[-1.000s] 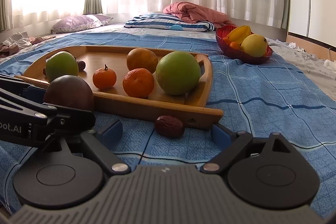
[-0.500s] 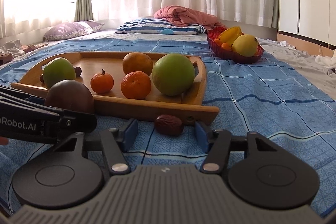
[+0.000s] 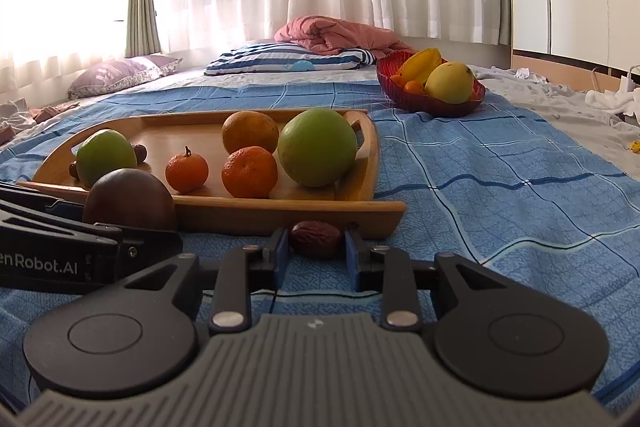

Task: Organize fruits
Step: 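Close left gripper on the dark plum while right gripper closes on the red date, then lift the plum with left gripper over the tray while right carries the date there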

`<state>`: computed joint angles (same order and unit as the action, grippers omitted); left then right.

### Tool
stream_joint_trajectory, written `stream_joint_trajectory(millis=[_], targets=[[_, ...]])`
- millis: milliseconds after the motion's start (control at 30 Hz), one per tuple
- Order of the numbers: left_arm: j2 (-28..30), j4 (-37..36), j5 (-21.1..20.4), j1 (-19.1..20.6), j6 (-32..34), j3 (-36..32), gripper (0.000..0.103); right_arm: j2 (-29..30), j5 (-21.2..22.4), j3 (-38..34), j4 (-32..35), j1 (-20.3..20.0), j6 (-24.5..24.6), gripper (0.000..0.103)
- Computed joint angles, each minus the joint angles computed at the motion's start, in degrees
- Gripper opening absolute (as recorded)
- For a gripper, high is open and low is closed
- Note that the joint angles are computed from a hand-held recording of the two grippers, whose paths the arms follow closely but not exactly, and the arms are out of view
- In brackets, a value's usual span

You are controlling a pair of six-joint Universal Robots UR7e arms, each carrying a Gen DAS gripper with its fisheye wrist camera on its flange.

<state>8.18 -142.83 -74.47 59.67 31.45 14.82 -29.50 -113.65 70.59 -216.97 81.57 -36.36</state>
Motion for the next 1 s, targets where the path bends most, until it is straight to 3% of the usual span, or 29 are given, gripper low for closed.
stream_joint_trajectory(millis=[533,867,1000], targets=[[-6.0,-5.4,0.0,-0.3,1.7,9.8,0.060,-0.2,0.3,-0.2,-2.5,1.5,-1.4,0.034],[-4.5,-4.0,0.3,-0.3,2.3,4.7,0.060,1.3,1.2,-4.1,-1.7,2.5,-2.6,0.034],[-2.2,-1.7,-0.3,-0.1,2.3,-1.5,0.060,2.2,1.4,-6.4,-0.9,3.0,-4.0,0.034]])
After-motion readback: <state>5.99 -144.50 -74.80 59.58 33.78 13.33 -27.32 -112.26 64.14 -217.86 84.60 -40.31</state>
